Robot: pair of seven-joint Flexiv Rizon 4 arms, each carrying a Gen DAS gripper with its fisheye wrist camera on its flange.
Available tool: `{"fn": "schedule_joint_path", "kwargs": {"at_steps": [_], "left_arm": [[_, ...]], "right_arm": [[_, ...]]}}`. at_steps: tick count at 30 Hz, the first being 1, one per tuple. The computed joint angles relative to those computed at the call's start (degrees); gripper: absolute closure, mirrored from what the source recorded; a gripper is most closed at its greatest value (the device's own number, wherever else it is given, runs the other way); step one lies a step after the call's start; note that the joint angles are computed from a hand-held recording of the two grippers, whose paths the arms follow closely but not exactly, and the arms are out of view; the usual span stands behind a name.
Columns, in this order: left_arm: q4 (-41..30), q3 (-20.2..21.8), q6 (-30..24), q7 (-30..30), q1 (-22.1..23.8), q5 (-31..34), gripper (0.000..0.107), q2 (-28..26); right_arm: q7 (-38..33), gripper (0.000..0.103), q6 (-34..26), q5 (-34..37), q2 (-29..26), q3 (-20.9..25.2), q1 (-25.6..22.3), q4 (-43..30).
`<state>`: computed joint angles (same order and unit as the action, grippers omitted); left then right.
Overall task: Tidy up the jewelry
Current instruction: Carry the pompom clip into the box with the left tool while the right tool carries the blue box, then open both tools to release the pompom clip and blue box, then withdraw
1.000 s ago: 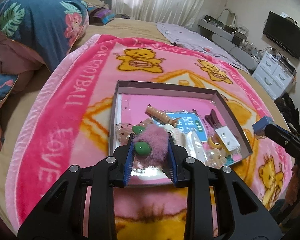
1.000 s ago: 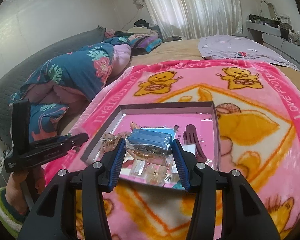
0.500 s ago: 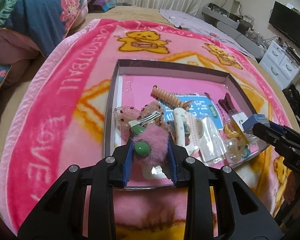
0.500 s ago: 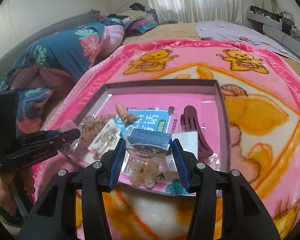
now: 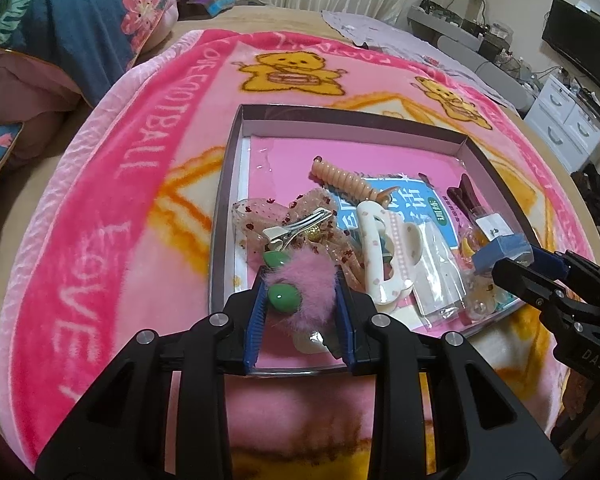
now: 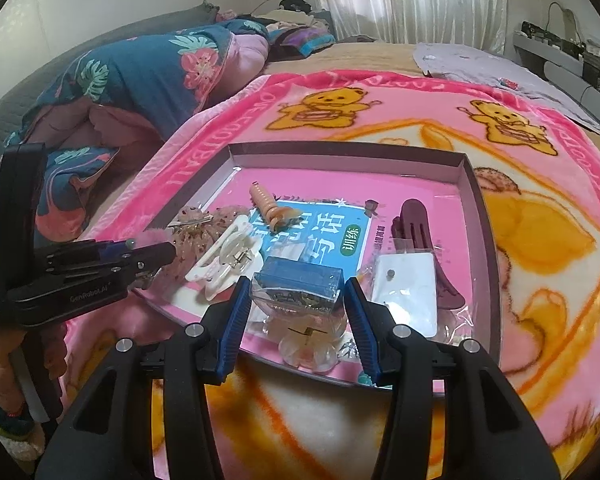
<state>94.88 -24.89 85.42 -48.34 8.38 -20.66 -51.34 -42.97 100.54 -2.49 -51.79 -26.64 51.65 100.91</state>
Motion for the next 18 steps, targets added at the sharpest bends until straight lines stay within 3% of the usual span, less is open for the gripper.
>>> {"fn": "schedule_joint_path", "kwargs": {"at_steps": [8,18], "left_arm": [[-0.11,0.16,-0.08,0.04,-0.23,0.19,0.085,-0.05],[0.32,-0.19,0.12,0.01,-0.07,0.25,0.081,0.19]], "right_arm": [[0.25,0.055,0.82,1.15,0.16,-1.23,1.30,1.03],[-0.12,0.045,1.75,3.73,0.86,-3.94,4.44,3.41]]}}
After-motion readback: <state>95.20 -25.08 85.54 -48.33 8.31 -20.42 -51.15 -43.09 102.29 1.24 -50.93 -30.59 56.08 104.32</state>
